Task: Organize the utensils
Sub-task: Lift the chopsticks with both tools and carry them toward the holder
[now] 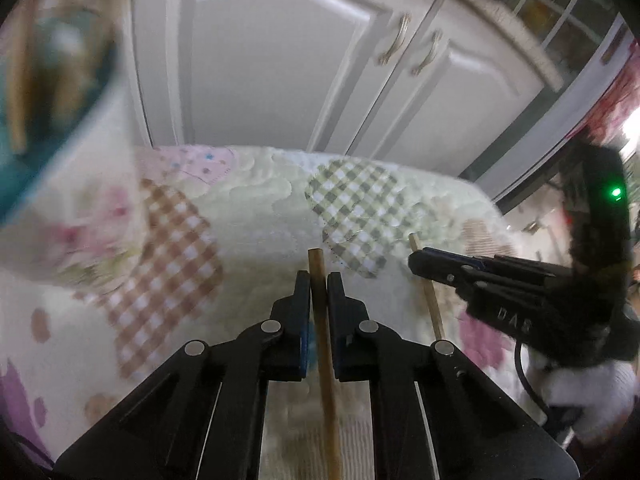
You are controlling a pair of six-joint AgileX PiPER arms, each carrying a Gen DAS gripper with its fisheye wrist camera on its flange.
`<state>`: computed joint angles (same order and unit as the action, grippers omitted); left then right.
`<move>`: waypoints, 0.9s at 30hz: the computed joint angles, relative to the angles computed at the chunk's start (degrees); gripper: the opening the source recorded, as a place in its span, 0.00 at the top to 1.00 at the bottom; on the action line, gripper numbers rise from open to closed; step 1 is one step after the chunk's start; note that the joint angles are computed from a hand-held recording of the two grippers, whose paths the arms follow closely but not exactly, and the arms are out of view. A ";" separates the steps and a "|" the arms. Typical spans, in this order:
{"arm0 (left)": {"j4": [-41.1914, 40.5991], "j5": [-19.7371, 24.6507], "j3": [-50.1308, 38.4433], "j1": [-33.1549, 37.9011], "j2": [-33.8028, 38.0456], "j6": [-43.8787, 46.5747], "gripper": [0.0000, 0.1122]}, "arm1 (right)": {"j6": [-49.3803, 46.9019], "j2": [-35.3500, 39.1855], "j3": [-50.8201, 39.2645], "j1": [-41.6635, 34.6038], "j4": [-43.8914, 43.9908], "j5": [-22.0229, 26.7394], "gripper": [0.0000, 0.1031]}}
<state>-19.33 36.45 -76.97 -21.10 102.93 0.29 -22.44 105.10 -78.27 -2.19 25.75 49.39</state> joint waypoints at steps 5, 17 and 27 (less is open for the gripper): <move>-5.07 0.49 6.58 4.22 -11.79 6.70 0.94 | -7.41 -9.46 4.00 -4.22 8.73 3.45 0.95; -8.14 5.70 13.42 12.67 -29.79 12.37 0.94 | -7.45 -23.33 7.19 -1.01 8.69 4.90 0.93; -8.64 8.70 16.21 15.48 -36.04 12.78 0.94 | 7.20 -4.95 5.31 7.39 -10.60 -4.90 0.83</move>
<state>-27.97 45.16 -60.75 -5.62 66.89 13.07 -15.24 100.15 -72.96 5.20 15.16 44.48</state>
